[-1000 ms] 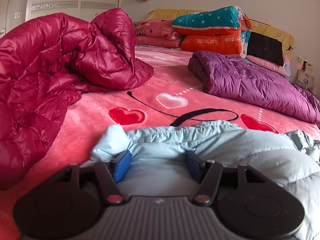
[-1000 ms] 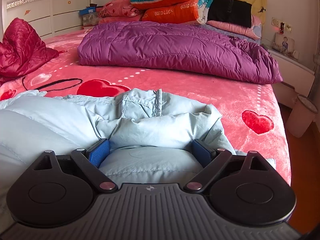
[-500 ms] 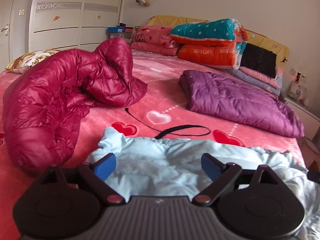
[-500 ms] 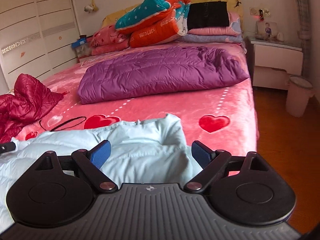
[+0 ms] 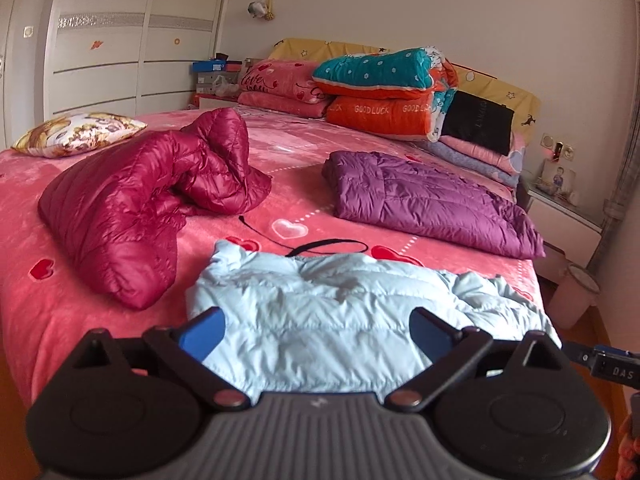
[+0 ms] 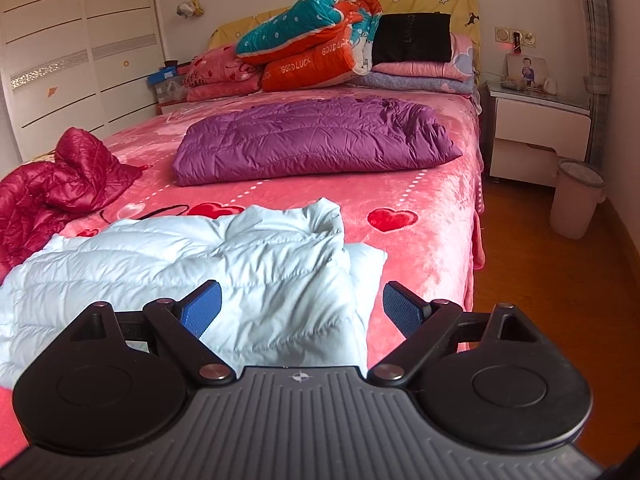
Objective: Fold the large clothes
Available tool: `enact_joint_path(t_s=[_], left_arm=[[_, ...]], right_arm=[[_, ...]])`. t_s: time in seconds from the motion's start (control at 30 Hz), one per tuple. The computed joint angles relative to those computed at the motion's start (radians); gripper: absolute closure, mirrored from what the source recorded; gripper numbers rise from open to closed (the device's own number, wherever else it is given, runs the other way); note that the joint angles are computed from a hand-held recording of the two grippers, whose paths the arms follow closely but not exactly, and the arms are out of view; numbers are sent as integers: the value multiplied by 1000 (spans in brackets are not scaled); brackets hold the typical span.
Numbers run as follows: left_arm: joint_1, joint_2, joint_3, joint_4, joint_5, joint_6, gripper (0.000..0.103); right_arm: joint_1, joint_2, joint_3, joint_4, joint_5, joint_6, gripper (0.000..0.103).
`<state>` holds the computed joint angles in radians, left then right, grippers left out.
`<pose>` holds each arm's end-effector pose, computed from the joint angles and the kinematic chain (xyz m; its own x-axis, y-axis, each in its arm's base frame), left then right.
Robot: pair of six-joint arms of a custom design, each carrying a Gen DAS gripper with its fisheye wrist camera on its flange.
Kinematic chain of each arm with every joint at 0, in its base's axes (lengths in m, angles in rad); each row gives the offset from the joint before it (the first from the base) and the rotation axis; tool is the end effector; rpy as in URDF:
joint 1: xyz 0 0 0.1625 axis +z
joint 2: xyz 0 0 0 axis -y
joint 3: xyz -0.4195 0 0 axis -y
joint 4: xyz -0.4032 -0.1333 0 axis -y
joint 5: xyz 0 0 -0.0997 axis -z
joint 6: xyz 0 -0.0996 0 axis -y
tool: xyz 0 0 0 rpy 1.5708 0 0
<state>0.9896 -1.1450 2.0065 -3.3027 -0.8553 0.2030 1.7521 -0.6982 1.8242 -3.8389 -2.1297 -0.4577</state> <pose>-0.1401 -0.5751 0.2664 -0.8163 0.1039 -0.5683 0.5293 0.5286 -0.6637 0.1897 -0.5885 0.1238 -0.7930 0.1077 0.5996 -0.4742 0.5088 -0.7185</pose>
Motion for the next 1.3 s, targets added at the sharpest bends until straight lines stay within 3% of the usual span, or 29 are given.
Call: enact_joint_path(t_s=[0.3,0.53,0.83,1.03,1.3], left_arm=[[-9,-168,114,77,1,-93,5],[7,-226,146,101,-6,-134,5],[74,-162,76,124,-77,-145,5],[117,-113,23,124,-136,-144,5],[168,-76,-44,177,-213,-161,5]], right_arm=[[-12,-96,145,43,25,72,0],[-40,-144,205,67,87,153,0],[-120,-164,204,52,210,274,0],[-147,-133,132,87,288,287,0],[-159,-89,-1,277,268,274,0]])
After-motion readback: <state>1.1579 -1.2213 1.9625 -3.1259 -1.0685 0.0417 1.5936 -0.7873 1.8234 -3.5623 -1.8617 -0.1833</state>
